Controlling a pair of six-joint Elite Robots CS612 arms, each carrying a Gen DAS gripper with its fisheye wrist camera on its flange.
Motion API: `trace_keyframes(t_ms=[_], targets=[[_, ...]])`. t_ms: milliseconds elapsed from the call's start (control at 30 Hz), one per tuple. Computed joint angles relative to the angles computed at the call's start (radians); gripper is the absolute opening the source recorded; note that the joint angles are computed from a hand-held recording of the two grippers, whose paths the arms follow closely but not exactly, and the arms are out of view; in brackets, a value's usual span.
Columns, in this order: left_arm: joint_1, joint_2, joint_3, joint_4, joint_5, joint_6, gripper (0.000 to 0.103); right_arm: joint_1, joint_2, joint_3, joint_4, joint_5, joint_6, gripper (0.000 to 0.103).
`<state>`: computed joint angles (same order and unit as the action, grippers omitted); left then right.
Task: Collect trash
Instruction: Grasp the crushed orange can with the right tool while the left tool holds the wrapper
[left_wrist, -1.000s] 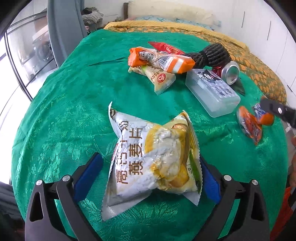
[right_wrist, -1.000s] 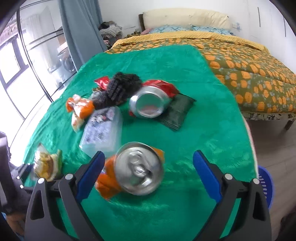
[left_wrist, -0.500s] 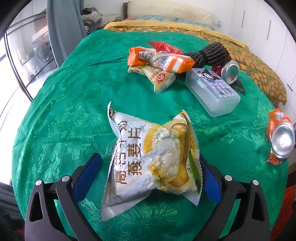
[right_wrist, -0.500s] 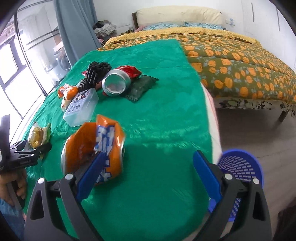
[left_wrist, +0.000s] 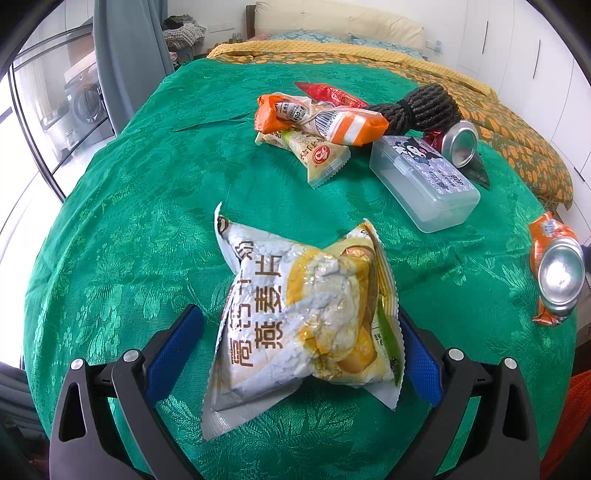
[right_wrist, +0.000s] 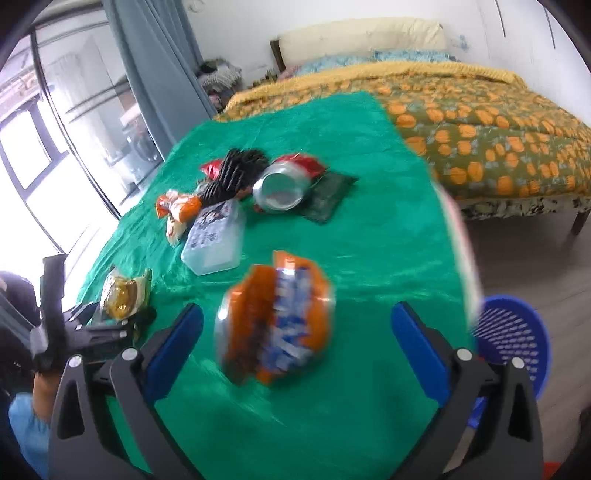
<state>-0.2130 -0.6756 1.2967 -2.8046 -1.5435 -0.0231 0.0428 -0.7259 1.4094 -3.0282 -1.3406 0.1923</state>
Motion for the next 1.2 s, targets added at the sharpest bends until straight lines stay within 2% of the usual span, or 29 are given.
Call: trace_keyframes(t_ms=[67,100,133,167,200,233,400,467,533,633,700,767,833,933,1100,1200], targets=[[0.001,0.0,0.0,0.0,-0.002,0.0,0.097,0.024,0.028,-0.055,0.076,-0.062,-0.003,0.098],[0.001,0.001,0.0,-0.001,-0.003,0.0,0.097,0.025,0.036,-0.064,0.086,-0.06,-0.001,0.098],[0.001,0.001,0.0,-0.001,-0.004,-0.001,0.097,0.026,0.042,-0.069,0.084,-0.061,0.004,0.086],[0.002,0.0,0.001,-0.002,-0.005,-0.002,0.097,0.026,0.043,-0.067,0.073,-0.065,0.002,0.069],[0.002,0.0,0.001,-0.004,-0.007,-0.003,0.097,0.023,0.04,-0.056,0.049,-0.044,-0.007,0.065],[0.003,0.0,0.002,-0.005,-0.008,-0.003,0.097,0.024,0.034,-0.049,0.044,-0.051,-0.017,0.064],[0.006,-0.001,0.006,-0.015,-0.018,-0.006,0.094,0.019,-0.001,0.0,0.034,-0.037,-0.099,0.061],[0.02,-0.001,0.01,-0.043,-0.078,-0.019,0.087,0.011,-0.011,0.018,0.033,-0.015,-0.105,0.06],[0.029,-0.001,0.013,-0.066,-0.121,-0.026,0.066,0.003,-0.021,0.039,0.023,0.013,-0.107,0.06],[0.034,-0.002,0.02,-0.089,-0.146,-0.025,0.053,-0.009,-0.034,0.064,0.001,0.063,-0.101,0.06],[0.032,-0.01,0.036,-0.119,-0.143,-0.021,0.048,-0.019,-0.042,0.076,-0.012,0.107,-0.091,0.06],[0.031,-0.021,0.054,-0.122,-0.177,-0.013,0.047,-0.027,-0.047,0.086,-0.022,0.143,-0.084,0.06],[0.022,-0.037,0.083,-0.134,-0.171,0.007,0.046,-0.034,-0.048,0.09,-0.028,0.173,-0.082,0.06],[0.01,-0.059,0.121,-0.144,-0.203,0.012,0.046,-0.048,-0.046,0.094,-0.04,0.234,-0.052,0.06],[-0.026,-0.09,0.154,-0.138,-0.257,0.038,0.046,-0.075,-0.047,0.099,-0.059,0.309,-0.014,0.06],[-0.058,-0.098,0.152,-0.131,-0.281,0.058,0.045,-0.098,-0.059,0.116,-0.078,0.321,-0.006,0.06]])
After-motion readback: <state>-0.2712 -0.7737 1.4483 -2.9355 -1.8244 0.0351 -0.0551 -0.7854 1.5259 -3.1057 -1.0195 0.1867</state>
